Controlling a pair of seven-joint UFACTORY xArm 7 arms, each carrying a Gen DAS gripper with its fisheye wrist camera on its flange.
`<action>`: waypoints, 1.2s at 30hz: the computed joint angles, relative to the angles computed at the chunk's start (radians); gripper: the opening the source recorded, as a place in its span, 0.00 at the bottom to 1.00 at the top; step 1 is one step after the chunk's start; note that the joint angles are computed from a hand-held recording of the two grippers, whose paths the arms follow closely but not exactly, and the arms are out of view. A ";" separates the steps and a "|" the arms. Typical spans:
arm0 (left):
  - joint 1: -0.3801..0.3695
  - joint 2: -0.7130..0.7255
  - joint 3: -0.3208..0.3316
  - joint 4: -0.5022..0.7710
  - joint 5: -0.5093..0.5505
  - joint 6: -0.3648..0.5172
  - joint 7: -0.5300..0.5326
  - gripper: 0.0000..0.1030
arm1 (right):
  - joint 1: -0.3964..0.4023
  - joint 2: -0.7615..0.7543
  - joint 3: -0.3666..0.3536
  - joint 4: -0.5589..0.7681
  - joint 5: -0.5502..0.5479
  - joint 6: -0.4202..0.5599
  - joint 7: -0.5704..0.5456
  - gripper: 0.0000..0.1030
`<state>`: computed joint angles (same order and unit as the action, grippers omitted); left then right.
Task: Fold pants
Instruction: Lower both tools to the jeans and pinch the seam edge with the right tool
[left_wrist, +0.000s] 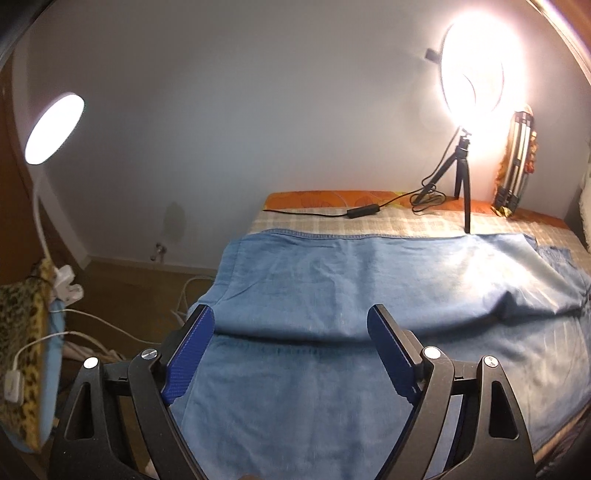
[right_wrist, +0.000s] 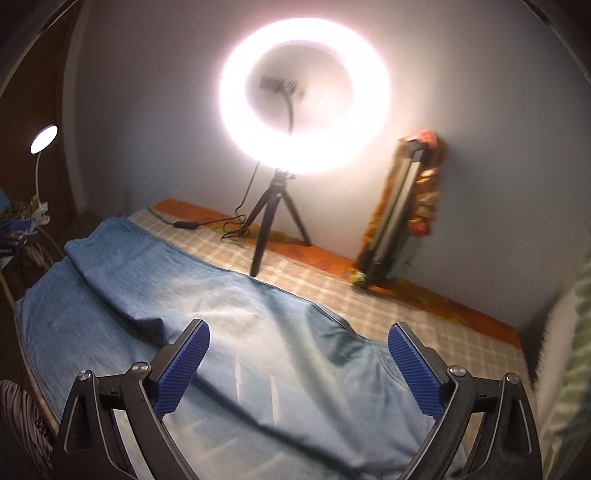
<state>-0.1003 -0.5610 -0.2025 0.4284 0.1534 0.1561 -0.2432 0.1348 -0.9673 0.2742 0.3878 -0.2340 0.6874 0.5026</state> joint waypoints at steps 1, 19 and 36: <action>0.006 0.041 -0.001 0.025 0.000 -0.009 -0.001 0.82 | -0.005 0.050 -0.019 0.007 -0.003 -0.039 -0.019 0.92; 0.077 0.588 -0.079 0.404 0.387 0.004 -0.294 0.82 | -0.019 0.856 -0.258 0.228 0.218 -0.452 -0.442 0.83; -0.141 0.806 0.152 0.517 0.306 0.004 -0.296 0.82 | -0.078 1.043 -0.202 0.344 0.586 -0.346 -0.843 0.35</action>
